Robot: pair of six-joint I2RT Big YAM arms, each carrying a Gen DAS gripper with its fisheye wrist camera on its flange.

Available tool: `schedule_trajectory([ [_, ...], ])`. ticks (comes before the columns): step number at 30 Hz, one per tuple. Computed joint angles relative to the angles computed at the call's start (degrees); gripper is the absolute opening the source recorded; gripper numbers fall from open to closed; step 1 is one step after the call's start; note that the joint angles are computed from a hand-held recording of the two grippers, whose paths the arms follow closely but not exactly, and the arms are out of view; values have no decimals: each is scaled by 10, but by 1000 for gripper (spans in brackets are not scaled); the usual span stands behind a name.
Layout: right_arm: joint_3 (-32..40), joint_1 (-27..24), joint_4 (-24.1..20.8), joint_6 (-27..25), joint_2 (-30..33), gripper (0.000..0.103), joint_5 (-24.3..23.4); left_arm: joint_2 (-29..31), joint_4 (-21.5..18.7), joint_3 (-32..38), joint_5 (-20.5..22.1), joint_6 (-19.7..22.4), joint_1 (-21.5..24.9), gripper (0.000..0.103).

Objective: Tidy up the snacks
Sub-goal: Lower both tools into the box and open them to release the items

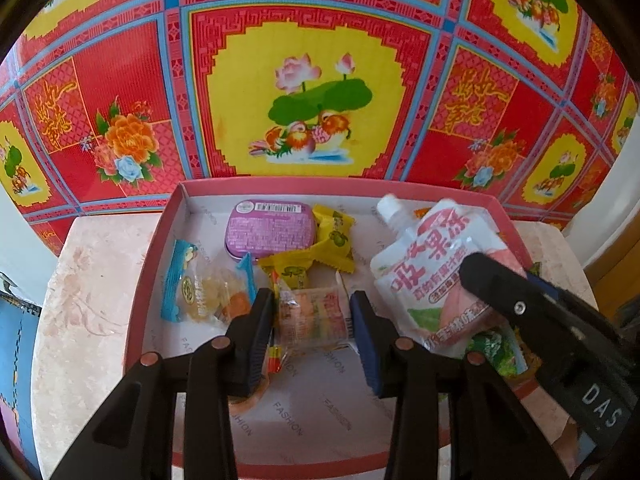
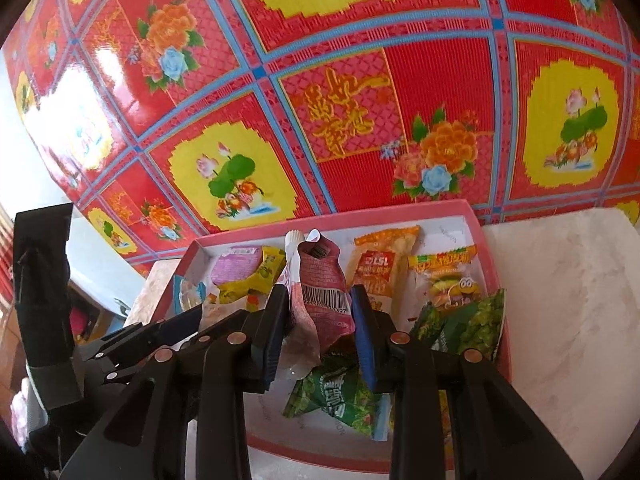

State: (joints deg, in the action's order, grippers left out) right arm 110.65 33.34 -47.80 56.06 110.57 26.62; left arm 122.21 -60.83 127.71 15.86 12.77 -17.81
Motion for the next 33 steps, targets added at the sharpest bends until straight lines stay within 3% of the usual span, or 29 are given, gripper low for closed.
schedule_trajectory([
  [6, -6, -2, 8, 4, -1, 33, -8, 9, -6, 7, -5, -1, -5, 42],
  [15, -11, -1, -1, 16, -5, 47, -1, 35, -32, 47, -9, -13, -9, 45],
  [20, -11, 2, -18, 22, -8, 57, 10, 44, -41, 62, -14, -9, -3, 54],
  [33, -21, 20, -31, 31, -21, 62, 40, 15, -8, 24, -9, -5, 10, 78],
])
